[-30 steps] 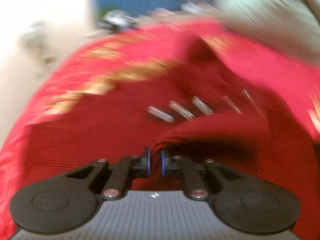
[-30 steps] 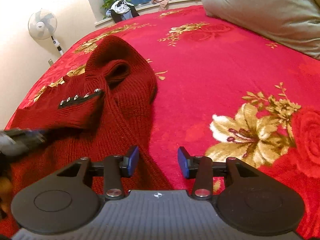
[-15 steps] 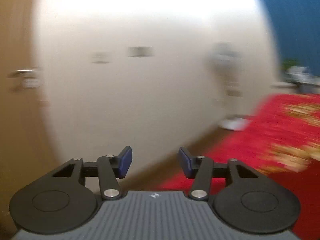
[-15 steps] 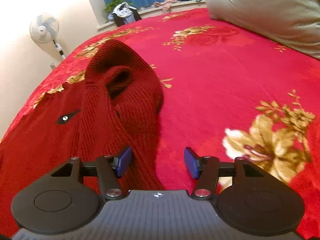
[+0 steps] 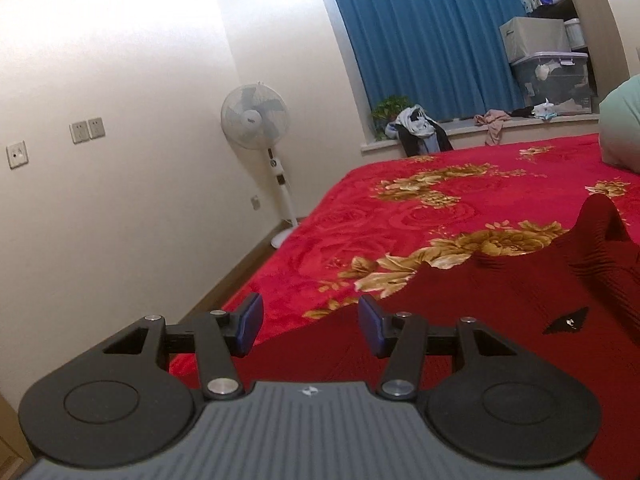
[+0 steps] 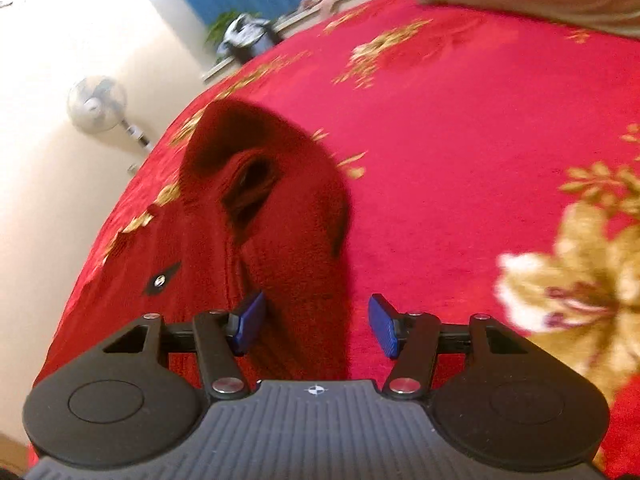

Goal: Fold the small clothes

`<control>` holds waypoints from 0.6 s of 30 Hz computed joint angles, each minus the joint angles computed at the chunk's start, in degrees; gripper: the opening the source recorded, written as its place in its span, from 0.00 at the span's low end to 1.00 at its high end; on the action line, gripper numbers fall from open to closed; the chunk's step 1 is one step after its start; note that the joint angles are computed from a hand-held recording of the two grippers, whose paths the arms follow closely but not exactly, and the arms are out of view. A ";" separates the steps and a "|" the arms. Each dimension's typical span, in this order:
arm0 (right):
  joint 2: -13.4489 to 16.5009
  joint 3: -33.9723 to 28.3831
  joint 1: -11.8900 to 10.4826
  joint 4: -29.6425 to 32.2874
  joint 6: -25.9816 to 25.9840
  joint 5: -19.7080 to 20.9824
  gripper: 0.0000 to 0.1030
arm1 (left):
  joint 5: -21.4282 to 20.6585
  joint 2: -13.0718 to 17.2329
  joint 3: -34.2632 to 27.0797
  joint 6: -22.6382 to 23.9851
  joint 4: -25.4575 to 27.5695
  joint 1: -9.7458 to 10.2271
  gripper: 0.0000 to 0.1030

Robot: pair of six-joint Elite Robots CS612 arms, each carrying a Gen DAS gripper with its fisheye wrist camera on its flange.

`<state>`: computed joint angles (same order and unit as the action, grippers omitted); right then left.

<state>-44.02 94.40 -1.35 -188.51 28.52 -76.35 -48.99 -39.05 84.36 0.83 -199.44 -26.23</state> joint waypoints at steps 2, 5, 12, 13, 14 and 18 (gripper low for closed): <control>0.62 -1.36 0.50 1.42 -2.49 -0.85 0.47 | -0.07 -1.64 2.78 -1.37 -0.42 0.11 0.56; 1.02 -2.95 0.88 3.19 -7.26 -0.18 0.18 | -0.49 -3.12 4.50 -3.60 0.31 0.65 0.56; -2.39 -5.22 2.18 -0.29 -17.51 -28.38 0.19 | -1.17 -4.43 4.68 -9.24 3.83 1.56 0.56; -2.40 -6.16 1.99 0.14 -17.88 -34.37 0.21 | -1.39 -4.52 4.62 -9.82 4.61 1.66 0.56; -2.31 -6.88 1.94 0.93 -16.75 -39.26 0.28 | -1.59 -4.65 4.58 -10.21 5.40 1.72 0.56; -4.32 -3.70 -0.46 2.62 -5.53 -36.46 0.48 | -2.59 -5.30 4.73 -12.66 8.62 1.90 0.56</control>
